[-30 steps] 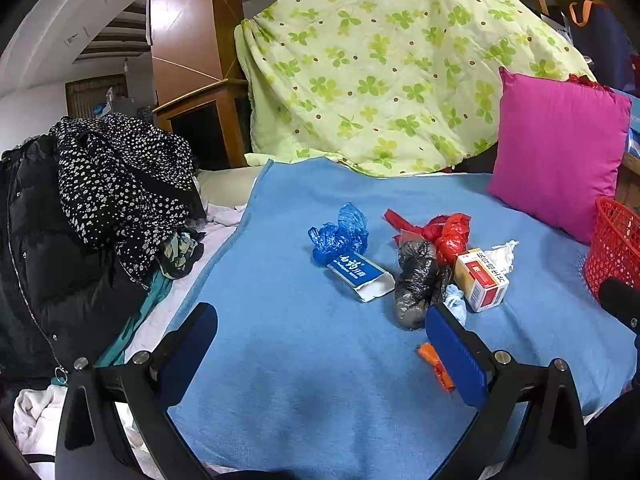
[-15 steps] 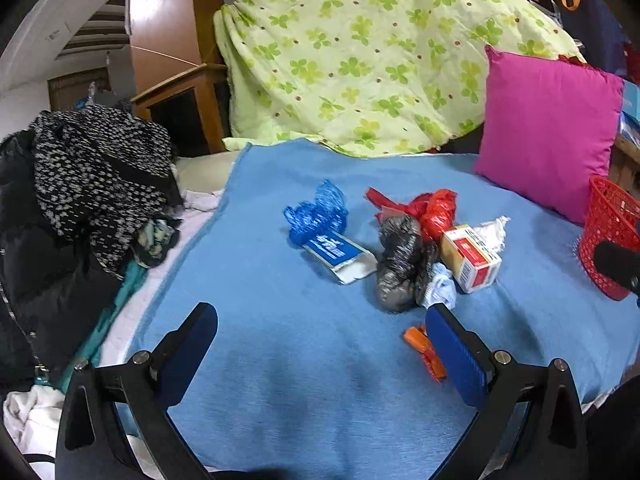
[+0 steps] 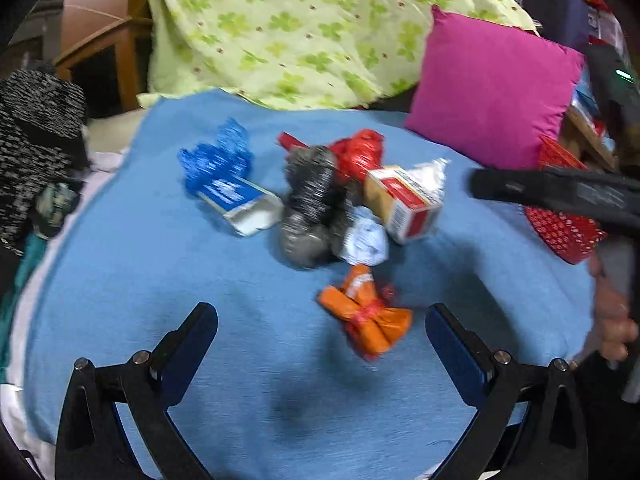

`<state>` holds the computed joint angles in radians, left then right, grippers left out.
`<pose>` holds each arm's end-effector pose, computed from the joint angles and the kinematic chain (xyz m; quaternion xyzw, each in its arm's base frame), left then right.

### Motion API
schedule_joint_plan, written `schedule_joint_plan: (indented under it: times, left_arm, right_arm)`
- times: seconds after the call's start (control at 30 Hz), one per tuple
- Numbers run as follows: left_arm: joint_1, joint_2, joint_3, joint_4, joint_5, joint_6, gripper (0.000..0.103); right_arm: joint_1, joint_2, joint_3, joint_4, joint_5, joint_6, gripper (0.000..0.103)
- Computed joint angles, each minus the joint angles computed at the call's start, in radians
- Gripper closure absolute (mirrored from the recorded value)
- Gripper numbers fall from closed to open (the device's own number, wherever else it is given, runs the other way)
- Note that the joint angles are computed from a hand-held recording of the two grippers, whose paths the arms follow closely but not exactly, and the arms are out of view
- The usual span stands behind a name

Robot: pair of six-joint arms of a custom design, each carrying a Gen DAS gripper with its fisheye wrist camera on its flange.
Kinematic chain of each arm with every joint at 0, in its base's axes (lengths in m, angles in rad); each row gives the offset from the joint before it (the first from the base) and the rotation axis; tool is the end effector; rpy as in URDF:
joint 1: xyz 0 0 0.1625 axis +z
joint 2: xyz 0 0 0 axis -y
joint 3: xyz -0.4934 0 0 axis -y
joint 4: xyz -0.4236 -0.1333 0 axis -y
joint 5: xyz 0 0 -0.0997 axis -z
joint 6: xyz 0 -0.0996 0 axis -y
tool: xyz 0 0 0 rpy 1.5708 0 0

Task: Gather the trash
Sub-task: 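Grasp the red-and-white medicine box with the right tool while the left tool grasps the orange bundle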

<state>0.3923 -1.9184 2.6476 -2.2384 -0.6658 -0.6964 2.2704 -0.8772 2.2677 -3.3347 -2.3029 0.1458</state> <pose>-0.1441 -0.2887 0.2766 0.2277 0.8697 -0.3359 0.2810 0.3802 -0.3482 0.0926 0.1869 -0.9007 0.3023 0.2497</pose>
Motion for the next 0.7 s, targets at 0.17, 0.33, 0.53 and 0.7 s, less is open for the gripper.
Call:
schedule_joint_plan:
  times: [0.17,0.33,0.53,0.7]
  left_arm:
    - [0.051,0.065,0.002,-0.113,-0.065,0.068,0.0]
    - [0.121,0.134,-0.004,-0.24,-0.146,0.13,0.007]
    - [0.216,0.217,-0.029,-0.303,-0.254,0.185,0.047]
    - [0.233,0.214,-0.027,-0.324,-0.265,0.185,0.059]
  right_arm:
    - [-0.06,0.04,-0.055,0.028,0.055,0.032,0.023]
    - [-0.098,0.078,-0.118,0.115,0.048,0.077,0.031]
    - [-0.133,0.076,-0.118,0.145,0.091,0.104,0.05]
    - [-0.11,0.034,-0.078,0.104,0.107,0.075,0.05]
